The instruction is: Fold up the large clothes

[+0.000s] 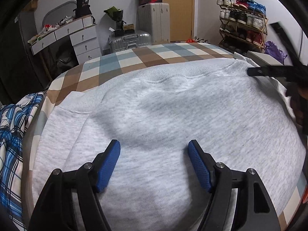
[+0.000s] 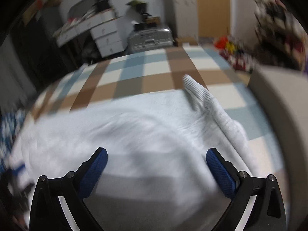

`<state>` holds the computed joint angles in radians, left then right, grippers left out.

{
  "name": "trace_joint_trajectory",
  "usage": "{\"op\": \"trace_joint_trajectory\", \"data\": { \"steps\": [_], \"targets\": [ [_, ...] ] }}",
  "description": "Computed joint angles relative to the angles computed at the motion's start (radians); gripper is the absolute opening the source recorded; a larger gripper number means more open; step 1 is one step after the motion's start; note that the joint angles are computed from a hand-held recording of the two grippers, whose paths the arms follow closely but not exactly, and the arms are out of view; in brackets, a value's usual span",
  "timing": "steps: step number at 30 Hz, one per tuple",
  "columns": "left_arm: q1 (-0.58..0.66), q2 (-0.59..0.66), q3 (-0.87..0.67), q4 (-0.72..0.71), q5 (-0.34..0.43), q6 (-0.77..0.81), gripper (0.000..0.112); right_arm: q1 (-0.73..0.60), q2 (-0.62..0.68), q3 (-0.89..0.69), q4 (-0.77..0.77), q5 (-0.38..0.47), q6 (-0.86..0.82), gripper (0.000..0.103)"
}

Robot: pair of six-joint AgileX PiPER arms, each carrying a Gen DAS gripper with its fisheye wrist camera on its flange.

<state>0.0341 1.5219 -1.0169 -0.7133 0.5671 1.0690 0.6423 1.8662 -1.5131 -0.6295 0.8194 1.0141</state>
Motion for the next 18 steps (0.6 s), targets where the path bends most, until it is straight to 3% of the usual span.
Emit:
{"op": "trace_joint_trajectory", "data": {
  "steps": [2,5,8,11,14,18],
  "targets": [
    [-0.002,-0.012,0.014,-0.003,0.0,0.002,0.069,0.085,0.004,-0.029,-0.004,0.021,-0.089,0.103],
    [0.0,-0.009,0.013,-0.008,0.003,0.006,0.07,0.146,0.087,-0.144,0.135,0.049,-0.253,0.103],
    [0.004,-0.008,0.012,-0.017,0.01,0.012,0.07,0.205,0.208,-0.245,0.037,0.136,-0.224,0.103],
    [0.003,-0.007,0.011,-0.018,0.013,0.012,0.07,0.21,0.147,-0.121,-0.02,0.054,-0.163,0.103],
    [0.004,-0.005,0.009,-0.022,0.015,0.016,0.071,0.158,-0.04,0.139,-0.029,-0.102,-0.067,0.103],
    [0.01,0.001,0.003,-0.035,0.027,0.025,0.071,0.069,-0.235,0.428,-0.188,-0.035,0.309,0.103]
  ]
}}
